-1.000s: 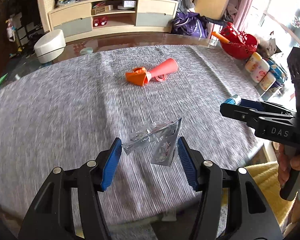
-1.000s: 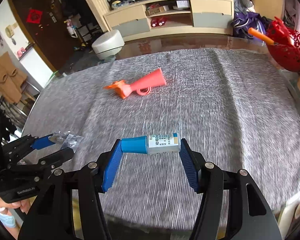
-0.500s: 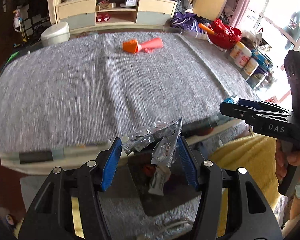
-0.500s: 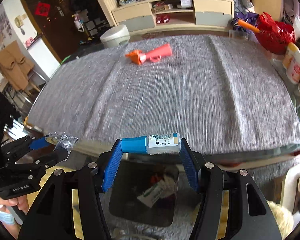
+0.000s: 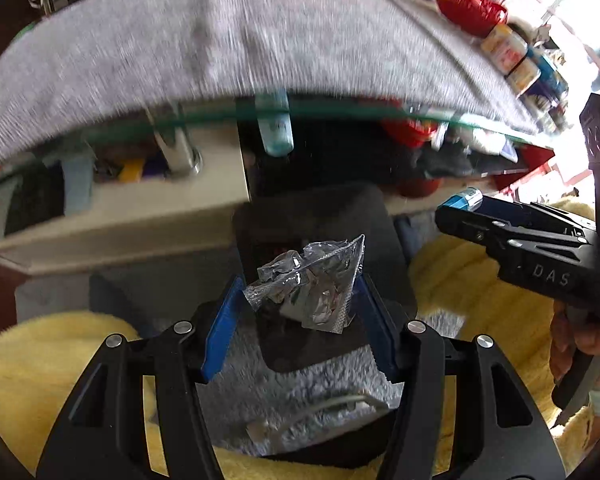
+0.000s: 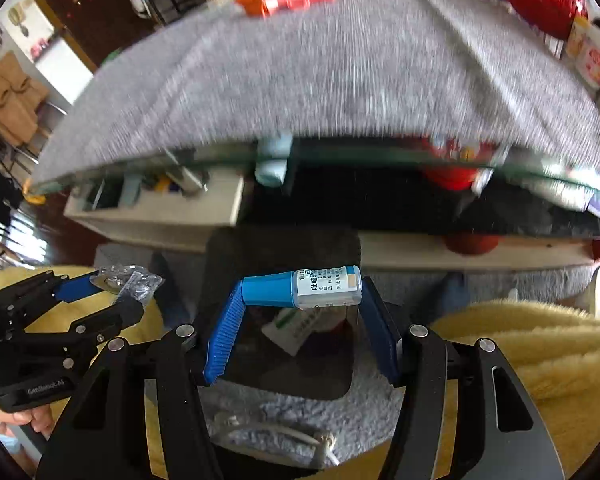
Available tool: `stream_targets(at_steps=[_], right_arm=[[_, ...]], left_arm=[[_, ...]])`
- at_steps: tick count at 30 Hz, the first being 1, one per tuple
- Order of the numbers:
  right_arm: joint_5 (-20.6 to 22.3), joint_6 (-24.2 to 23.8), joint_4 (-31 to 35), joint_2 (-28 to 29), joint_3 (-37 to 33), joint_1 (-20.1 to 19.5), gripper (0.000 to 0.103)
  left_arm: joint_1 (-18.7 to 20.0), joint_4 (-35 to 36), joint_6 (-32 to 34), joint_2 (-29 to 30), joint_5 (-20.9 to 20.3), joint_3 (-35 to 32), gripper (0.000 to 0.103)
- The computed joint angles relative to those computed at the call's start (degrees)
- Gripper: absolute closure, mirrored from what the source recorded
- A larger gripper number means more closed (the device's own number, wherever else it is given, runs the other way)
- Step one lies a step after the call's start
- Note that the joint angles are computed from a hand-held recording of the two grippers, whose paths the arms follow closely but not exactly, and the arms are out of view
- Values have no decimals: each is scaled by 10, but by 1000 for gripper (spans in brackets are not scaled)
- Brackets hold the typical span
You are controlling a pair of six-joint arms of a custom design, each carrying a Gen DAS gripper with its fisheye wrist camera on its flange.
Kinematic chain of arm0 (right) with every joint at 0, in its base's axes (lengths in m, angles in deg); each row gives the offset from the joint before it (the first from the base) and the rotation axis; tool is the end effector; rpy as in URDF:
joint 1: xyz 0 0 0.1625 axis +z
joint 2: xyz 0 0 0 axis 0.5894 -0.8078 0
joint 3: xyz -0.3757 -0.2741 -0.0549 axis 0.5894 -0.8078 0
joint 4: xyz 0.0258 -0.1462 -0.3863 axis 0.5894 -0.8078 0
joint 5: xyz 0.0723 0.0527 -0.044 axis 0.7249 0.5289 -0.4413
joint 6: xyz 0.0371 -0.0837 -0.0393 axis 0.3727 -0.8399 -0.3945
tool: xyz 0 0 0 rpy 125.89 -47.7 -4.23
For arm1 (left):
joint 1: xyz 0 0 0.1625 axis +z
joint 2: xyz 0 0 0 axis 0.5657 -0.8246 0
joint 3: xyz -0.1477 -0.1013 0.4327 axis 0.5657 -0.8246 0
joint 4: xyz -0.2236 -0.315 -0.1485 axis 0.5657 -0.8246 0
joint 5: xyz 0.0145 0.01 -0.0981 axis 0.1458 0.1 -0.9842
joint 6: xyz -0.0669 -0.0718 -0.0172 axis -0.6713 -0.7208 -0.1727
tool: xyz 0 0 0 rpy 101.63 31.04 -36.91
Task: Collect trash
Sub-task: 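Lower both tools into the bin and open them to drop blister pack and bottle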
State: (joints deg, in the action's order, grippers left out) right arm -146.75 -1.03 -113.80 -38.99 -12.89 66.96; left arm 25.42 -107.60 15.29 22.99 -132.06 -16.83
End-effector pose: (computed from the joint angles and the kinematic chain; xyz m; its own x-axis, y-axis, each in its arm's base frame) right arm 0.2739 -0.8146 0.1620 -0.8180 -0.2360 0.5246 -0.3495 0.9282 -0.1276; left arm -0.2261 -0.7704 0.2255 -0.8326 0.1027 -0.5443 0.2508 0.9461 -0.2051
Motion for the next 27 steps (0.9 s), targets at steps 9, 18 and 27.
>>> stream_targets(at_steps=[9, 18, 27], right_arm=[[0, 23, 29, 16, -10, -9, 44], [10, 45, 77, 32, -49, -13, 41], [-4, 51, 71, 29, -61, -15, 24]], left_arm=[[17, 33, -10, 24, -28, -11, 48], [26, 46, -1, 37, -53, -34, 41], [28, 48, -9, 30, -33, -41, 20]])
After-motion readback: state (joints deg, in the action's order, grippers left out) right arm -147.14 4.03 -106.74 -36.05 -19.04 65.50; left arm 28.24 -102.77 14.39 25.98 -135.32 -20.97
